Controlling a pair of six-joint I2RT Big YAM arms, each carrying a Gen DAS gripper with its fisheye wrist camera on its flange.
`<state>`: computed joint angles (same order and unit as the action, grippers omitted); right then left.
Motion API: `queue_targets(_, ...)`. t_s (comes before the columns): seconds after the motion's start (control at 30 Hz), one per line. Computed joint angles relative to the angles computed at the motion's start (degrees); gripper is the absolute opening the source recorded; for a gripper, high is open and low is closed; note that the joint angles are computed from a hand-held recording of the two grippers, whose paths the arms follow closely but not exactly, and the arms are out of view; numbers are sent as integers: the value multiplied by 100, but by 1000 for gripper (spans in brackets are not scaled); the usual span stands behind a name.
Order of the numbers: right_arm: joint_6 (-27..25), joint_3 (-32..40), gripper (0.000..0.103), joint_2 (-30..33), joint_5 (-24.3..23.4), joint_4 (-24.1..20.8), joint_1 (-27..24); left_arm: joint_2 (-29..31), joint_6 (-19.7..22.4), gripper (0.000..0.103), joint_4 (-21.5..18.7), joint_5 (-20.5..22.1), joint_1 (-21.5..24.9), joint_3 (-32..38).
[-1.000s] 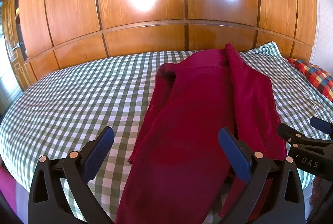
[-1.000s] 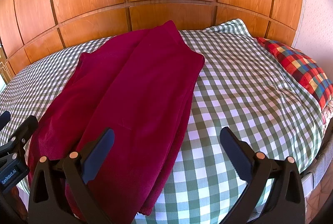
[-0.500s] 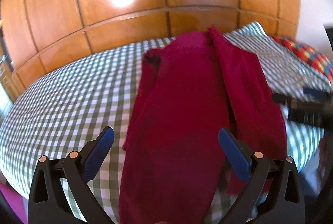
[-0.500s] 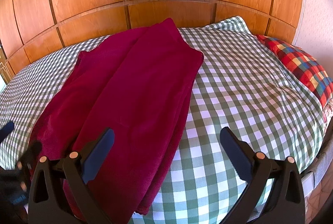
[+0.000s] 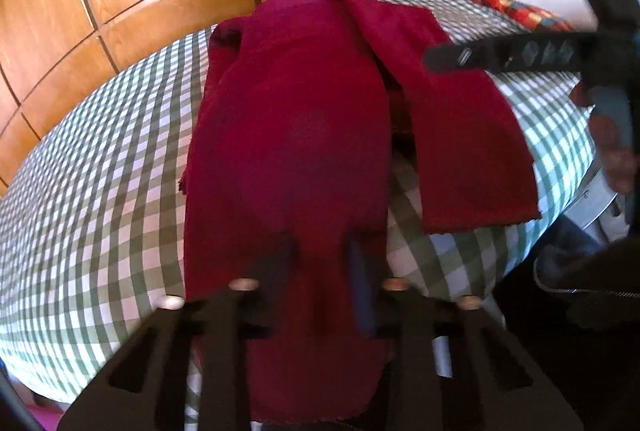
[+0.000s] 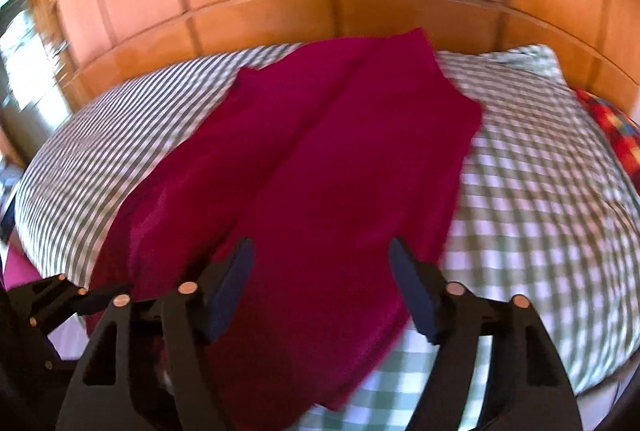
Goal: Fold small clothes
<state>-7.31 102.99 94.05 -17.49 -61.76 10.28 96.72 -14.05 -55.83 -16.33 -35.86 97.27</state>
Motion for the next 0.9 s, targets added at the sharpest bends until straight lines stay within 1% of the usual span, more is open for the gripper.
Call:
queue_targets(0.03,-43,55,63,77,-74,-81,29,-38,-41,4,-18,112,45,20)
queue_targets(0.07,-72,120,54,161,-133,-176,49,-118,-148,2,59,248,107,-23)
queue_targets(0.1,-117,206,48,259,-228,-296,61,-170,-252,0,101,332,149,-25)
queue_targets(0.13,-165,311,33,344,-283,-414,58,-225,-358,0,153,441,209,-25)
queue_targets(0.17,-202,354,23,374,-300,-443,45,-313,-482,0,245,492,248,-76)
queue_targets(0.2,-234,346,18,350,-338,-448,27,-399,-627,0,343,494,342,-92)
queue_targets(0.23,-272,399,7,359,-370,-502,-8,-478,-776,0,430,552,447,-103)
queue_targets(0.27,-289,425,2,338,-396,-528,-68,-548,-922,0,524,628,567,-107)
queue_targets(0.3,-301,479,2,319,-389,-540,-161,-620,-1095,0,629,629,727,-81)
queue_targets(0.37,-294,593,0,307,-412,-540,-360,-655,-1290,0,718,550,953,49)
queue_targets(0.4,-310,642,0,298,-301,-479,-477,-655,-1400,0,764,523,1103,156)
queue_targets(0.43,-350,651,0,278,-114,-390,-570,-619,-1444,0,731,397,1184,287)
queue_targets(0.47,-370,708,0,299,56,-349,-662,-554,-1435,0,652,172,1240,453)
queue_targets(0.5,-336,882,0,400,163,-429,-823,-451,-1414,0,568,20,1336,664)
queue_targets(0.57,-241,1258,0,627,205,-718,-991,-236,-1496,0,419,-107,1530,1056)
queue_targets(0.6,-123,1352,1,678,181,-744,-1069,-125,-1530,0,309,-171,1595,1245)
queue_targets(0.63,-3,1372,6,686,93,-733,-1110,-23,-1542,0,195,-195,1654,1424)
queue_targets(0.67,45,1452,13,736,-129,-843,-1120,92,-1571,0,79,-273,1685,1608)
queue_targets(0.7,101,1431,25,729,-281,-837,-1097,146,-1543,0,34,-273,1716,1704)
queue_targets(0.73,230,1349,65,688,-433,-795,-1041,190,-1505,0,6,-300,1696,1772)
queue_targets(0.77,351,1206,80,621,-556,-690,-968,227,-1447,0,-40,-302,1653,1824)
queue_targets(0.8,314,1110,79,593,-694,-622,-858,257,-1349,0,-62,-198,1654,1867)
queue_targets(0.87,188,1085,77,637,-696,-588,-578,320,-1053,0,5,-40,1546,1860)
queue_targets(0.9,199,1064,77,649,-699,-556,-488,322,-853,0,41,28,1408,1797)
